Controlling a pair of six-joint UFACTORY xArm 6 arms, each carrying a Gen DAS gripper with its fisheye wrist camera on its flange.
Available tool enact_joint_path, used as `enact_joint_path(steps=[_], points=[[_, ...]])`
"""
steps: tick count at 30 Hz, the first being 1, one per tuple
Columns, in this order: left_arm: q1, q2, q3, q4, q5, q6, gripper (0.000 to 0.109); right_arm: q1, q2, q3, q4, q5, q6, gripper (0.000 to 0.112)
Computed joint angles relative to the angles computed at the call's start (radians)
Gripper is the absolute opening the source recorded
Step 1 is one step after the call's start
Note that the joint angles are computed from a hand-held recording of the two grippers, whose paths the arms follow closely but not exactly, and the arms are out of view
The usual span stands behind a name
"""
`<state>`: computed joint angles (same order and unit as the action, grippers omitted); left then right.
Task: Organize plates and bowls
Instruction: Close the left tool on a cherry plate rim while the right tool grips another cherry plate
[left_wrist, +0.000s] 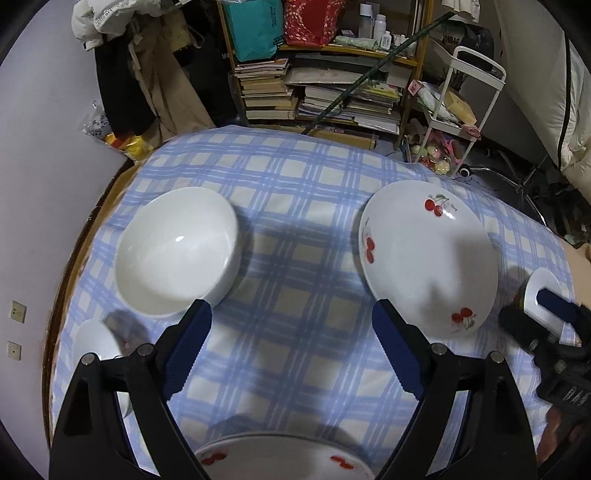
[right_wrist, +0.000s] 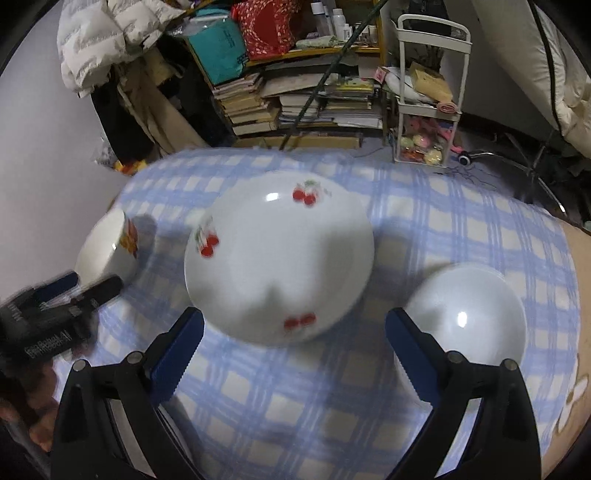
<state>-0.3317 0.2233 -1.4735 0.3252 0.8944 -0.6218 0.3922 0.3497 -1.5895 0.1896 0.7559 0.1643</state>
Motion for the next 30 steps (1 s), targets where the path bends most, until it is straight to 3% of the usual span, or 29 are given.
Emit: enact_joint_path(steps=[5,7,12,13,16,19,20,22,28,30], points=[[0.009,0.071,-0.063,-0.039,-0.001,-0.014,0.087,-0.033,0.127,-0.191,-0.041,0.085,-0.032,0.103],[0.01,0.095,-0.088,-0.045,0.0,-0.01,0.087,-0.049,0.177,-0.26,-0.048,0.118,-0.045,0.089],[-0.002,0.158,-0.154,-0.025,0.012,-0.005,0.085,-0.094,0.303,-0.427,-0.028,0.215,-0.043,0.073],[-0.004,0.167,-0.163,-0.024,0.008,-0.008,0.083,-0.099,0.324,-0.453,-0.025,0.231,-0.044,0.065],[-0.005,0.197,-0.194,-0.041,-0.008,-0.008,0.082,-0.105,0.366,-0.499,-0.019,0.255,-0.047,0.062],[0.0,0.247,-0.253,-0.08,0.009,0.001,0.069,-0.11,0.389,-0.515,0.041,0.266,-0.073,0.048],[0.001,0.26,-0.267,-0.094,0.017,0.006,0.066,-0.108,0.407,-0.538,0.026,0.286,-0.066,0.033],[0.004,0.292,-0.308,-0.11,0.045,0.002,0.058,-0.105,0.422,-0.553,0.008,0.304,-0.059,0.015],[0.023,0.352,-0.383,-0.222,0.088,0.045,0.021,-0.112,0.459,-0.594,0.056,0.343,-0.056,0.012],[0.027,0.354,-0.374,-0.251,0.07,0.042,0.017,-0.11,0.463,-0.596,0.05,0.337,-0.05,0.012]])
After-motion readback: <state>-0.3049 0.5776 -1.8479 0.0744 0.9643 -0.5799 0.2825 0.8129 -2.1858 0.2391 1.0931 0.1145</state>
